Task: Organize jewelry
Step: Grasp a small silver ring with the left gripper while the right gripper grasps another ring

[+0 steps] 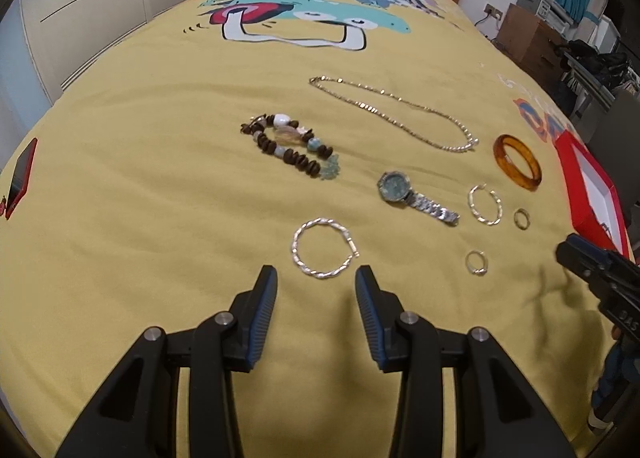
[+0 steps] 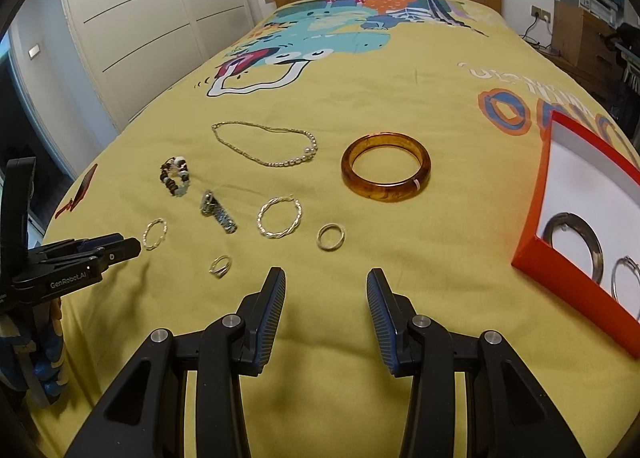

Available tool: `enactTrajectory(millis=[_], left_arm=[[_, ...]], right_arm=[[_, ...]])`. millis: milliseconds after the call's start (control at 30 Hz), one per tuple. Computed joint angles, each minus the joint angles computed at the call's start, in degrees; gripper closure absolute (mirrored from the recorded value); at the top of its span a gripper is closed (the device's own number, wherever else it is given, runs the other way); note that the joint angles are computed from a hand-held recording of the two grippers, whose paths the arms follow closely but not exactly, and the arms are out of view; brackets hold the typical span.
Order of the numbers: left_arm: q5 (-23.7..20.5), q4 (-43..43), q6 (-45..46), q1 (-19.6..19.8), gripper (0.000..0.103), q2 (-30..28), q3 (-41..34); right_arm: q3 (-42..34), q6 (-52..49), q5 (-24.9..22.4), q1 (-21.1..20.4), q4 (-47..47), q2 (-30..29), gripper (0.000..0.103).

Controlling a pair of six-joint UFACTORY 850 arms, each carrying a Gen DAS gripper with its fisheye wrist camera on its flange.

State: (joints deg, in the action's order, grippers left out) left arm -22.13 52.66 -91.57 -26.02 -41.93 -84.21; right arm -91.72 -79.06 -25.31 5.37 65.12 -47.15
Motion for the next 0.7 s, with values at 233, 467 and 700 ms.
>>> enactTrajectory(millis=[233, 467, 700], left_arm=[[5.17, -8.99, 12.74, -1.47, 0.064, -2.72, -4.52], [4.07, -20.15, 27.2, -2.7, 0.065, -8.52, -13.19], [1.79, -23.86, 32.04, -2.56, 0.065, -12.07, -18.04]], right_arm=[[-3.64, 1.21, -0.84, 0.09, -1.5, -2.75, 0.063], [-9.06, 3.01, -3.89, 0.08, -5.29, -6.07, 0.065], [-14.74, 6.04, -6.93, 0.49, -10.71, -9.86, 0.067]])
